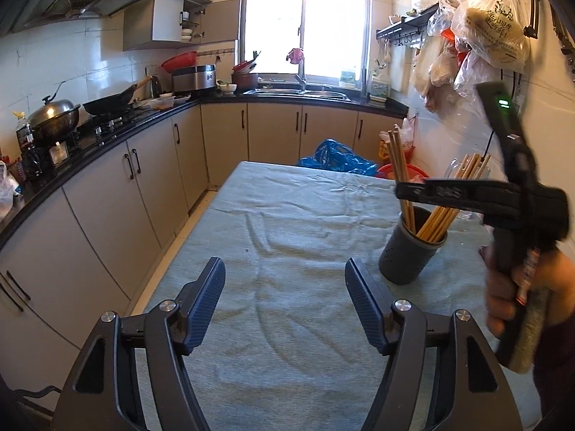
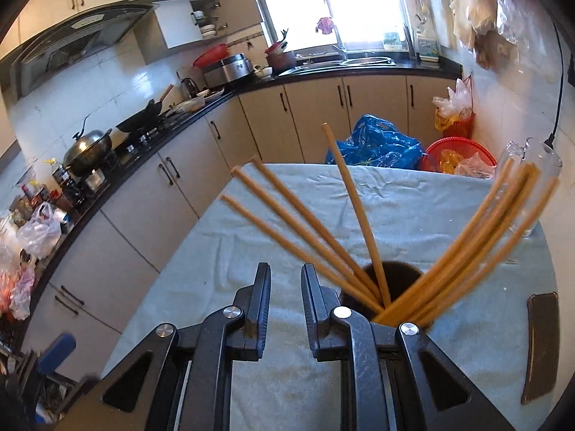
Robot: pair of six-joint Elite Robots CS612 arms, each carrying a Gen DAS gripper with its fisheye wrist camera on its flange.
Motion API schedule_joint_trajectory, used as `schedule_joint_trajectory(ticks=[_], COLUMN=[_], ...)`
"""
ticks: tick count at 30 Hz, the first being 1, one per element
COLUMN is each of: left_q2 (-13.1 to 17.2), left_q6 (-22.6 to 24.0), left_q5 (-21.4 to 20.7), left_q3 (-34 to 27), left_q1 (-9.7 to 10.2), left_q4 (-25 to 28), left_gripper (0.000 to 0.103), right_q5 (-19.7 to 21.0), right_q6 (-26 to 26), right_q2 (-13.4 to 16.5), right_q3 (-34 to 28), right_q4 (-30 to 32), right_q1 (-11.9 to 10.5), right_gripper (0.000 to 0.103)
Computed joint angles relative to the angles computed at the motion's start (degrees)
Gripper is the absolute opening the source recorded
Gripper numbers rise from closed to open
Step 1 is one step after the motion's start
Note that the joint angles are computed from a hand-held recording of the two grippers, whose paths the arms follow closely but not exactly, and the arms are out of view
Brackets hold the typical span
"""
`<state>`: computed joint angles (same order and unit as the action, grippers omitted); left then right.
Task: Organize utensils
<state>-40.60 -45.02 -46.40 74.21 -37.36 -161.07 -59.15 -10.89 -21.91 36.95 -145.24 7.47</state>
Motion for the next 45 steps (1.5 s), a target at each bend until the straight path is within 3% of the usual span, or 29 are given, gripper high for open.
schedule_joint_trajectory(ticks=[7, 10, 15, 18, 23, 31, 35, 40, 45], left_q2=[-0.4, -0.5, -0.5, -0.8, -1.7, -2.7, -2.8, -2.7, -3.3], left_q6=[0.8, 1.0, 1.5, 1.8, 4.2, 3.3, 3.8, 4.3, 2.6], left_q5=[1.1, 4.3, 13.7, 16.9, 16.9, 22.1, 23.8, 24.0, 20.6], left_q3=[0.8, 1.1, 1.6, 2.4, 3.9, 5.2, 5.4, 5.6, 6.4], left_q1=[-0.58, -1.28, -3.08, -3.9, -4.7, -6.71, -7.51, -8.07, -7.94], left_q4=[-0.9, -1.0, -1.7, -3.6, -7.6, -5.7, -6.0, -7.6, -7.0], left_gripper=[0.072, 0.079, 0.097, 0.1, 0.103, 0.103, 0.103, 0.103, 0.103], right_q5=[0.3, 0.5, 0.1, -1.3, -5.5, -15.8, -19.5, -18.2, -16.9], right_q6=[1.2, 2.6, 4.6, 4.4, 1.3, -3.1, -2.5, -0.5, 0.7], right_q2=[-5.7, -8.2, -12.1, -14.3, -17.5, -21.5, -22.3, -22.9, -22.7], right_q3=[11.5, 16.6, 24.5, 29.0, 35.2, 42.9, 45.0, 47.0, 47.9], right_q4=[-5.9, -9.6, -16.1, -20.0, -23.8, -31.3, -34.6, -36.1, -37.4], right_q1=[-1.5, -2.4, -3.7, -4.5, -5.4, -7.5, -8.2, -8.5, -7.3], right_gripper=[0.024, 0.029, 0.037, 0.04, 0.046, 0.056, 0.061, 0.064, 0.065])
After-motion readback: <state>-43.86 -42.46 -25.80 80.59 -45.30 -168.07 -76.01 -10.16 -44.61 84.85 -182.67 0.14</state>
